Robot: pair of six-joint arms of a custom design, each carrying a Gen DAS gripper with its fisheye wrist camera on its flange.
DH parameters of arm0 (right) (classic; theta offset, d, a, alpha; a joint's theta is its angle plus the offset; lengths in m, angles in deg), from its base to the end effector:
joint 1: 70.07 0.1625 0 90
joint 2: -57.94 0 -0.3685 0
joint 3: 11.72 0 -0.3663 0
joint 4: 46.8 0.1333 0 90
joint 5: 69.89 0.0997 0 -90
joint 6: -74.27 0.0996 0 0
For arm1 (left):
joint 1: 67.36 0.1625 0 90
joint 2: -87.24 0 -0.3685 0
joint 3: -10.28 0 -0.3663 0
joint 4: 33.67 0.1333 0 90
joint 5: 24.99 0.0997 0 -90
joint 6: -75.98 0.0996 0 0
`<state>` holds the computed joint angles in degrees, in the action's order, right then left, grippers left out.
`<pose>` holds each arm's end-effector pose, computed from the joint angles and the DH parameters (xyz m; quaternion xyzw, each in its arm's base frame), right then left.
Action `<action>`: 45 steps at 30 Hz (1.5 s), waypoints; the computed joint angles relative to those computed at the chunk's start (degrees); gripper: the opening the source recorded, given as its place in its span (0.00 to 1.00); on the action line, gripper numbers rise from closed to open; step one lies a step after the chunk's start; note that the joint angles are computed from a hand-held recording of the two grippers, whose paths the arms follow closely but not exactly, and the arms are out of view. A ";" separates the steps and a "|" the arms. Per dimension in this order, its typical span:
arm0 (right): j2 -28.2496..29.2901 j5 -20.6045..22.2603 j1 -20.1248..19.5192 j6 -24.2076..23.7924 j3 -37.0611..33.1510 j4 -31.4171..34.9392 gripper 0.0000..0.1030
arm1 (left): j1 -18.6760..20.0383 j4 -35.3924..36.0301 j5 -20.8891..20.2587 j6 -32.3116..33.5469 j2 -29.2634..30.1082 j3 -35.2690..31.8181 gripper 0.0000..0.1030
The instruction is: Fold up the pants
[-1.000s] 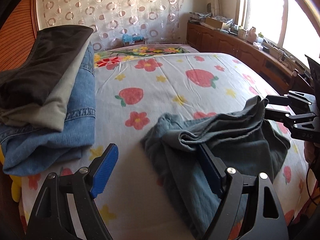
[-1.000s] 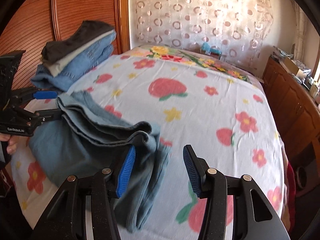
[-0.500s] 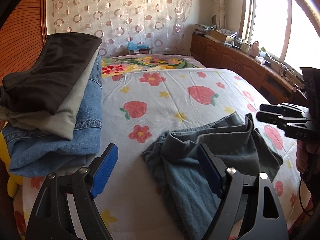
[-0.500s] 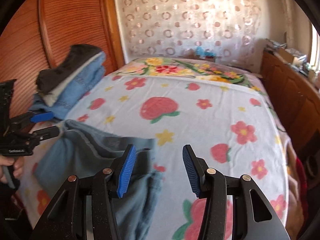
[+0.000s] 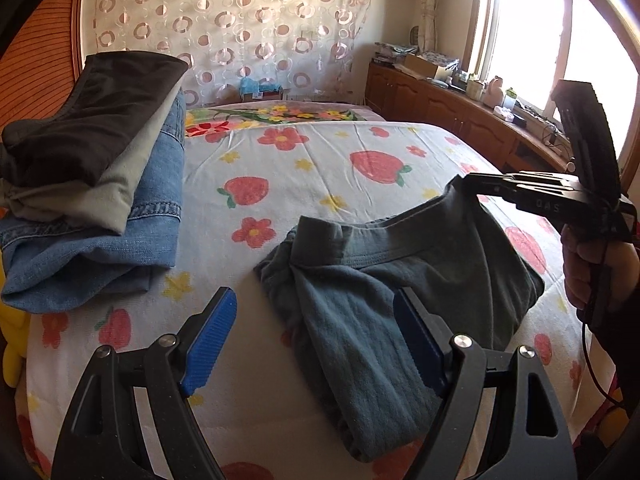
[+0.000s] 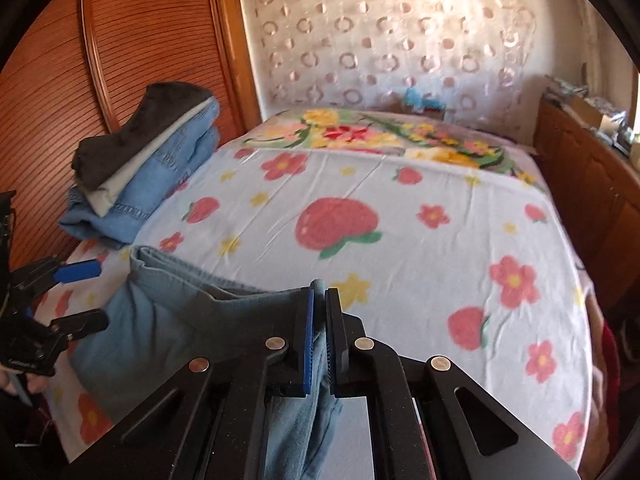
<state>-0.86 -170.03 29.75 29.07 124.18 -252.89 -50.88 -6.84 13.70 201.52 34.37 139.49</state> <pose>0.1843 -0.3861 0.1072 0.4076 -0.8464 0.2914 0.1804 -0.1297 -0.2584 0.0624 0.1972 0.8749 -0.3412 0.2815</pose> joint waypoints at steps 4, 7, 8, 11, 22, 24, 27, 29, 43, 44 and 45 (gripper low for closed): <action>1.99 -1.73 0.17 0.59 -0.99 -1.32 0.05 | -1.37 -0.60 0.52 -0.99 -0.43 1.00 0.79; 1.26 -2.37 0.22 0.86 -0.40 -0.58 0.05 | -2.67 -0.83 1.29 -2.13 -0.64 1.88 0.77; 1.05 -2.61 0.26 0.86 -0.16 -0.60 0.06 | -2.98 -0.83 1.50 -2.46 -0.60 2.03 0.74; -1.25 -2.62 0.64 0.81 2.09 -0.82 0.20 | -4.17 -1.09 2.49 -3.69 -0.79 2.90 0.71; -13.13 3.61 -4.70 -4.07 17.52 -3.63 0.29 | -12.29 -1.03 6.96 -13.64 1.53 7.42 0.61; -15.06 4.93 -6.28 -4.45 19.67 -3.49 0.46 | -13.15 -1.14 7.48 -14.41 1.91 7.66 0.61; -16.29 5.58 -7.71 -4.70 22.02 -5.27 0.47 | -14.67 -1.17 8.32 -15.58 2.82 7.79 0.61; -17.42 5.99 -8.59 -5.12 22.94 -4.69 0.47 | -15.62 -1.52 9.00 -16.04 3.39 7.99 0.61; -14.56 7.08 -10.90 -5.10 22.41 -3.84 0.32 | -17.08 -3.53 10.78 -17.86 6.51 8.87 0.31; -14.27 6.80 -10.99 -5.00 22.21 -3.77 0.25 | -17.28 -3.73 10.67 -17.82 6.47 9.07 0.28; -14.31 6.73 -11.15 -5.03 22.01 -3.15 0.23 | -17.32 -3.90 10.63 -17.79 6.40 9.23 0.26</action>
<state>-15.17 -163.29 18.60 24.04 146.19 -256.05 -68.20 -10.75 24.33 183.72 40.77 148.72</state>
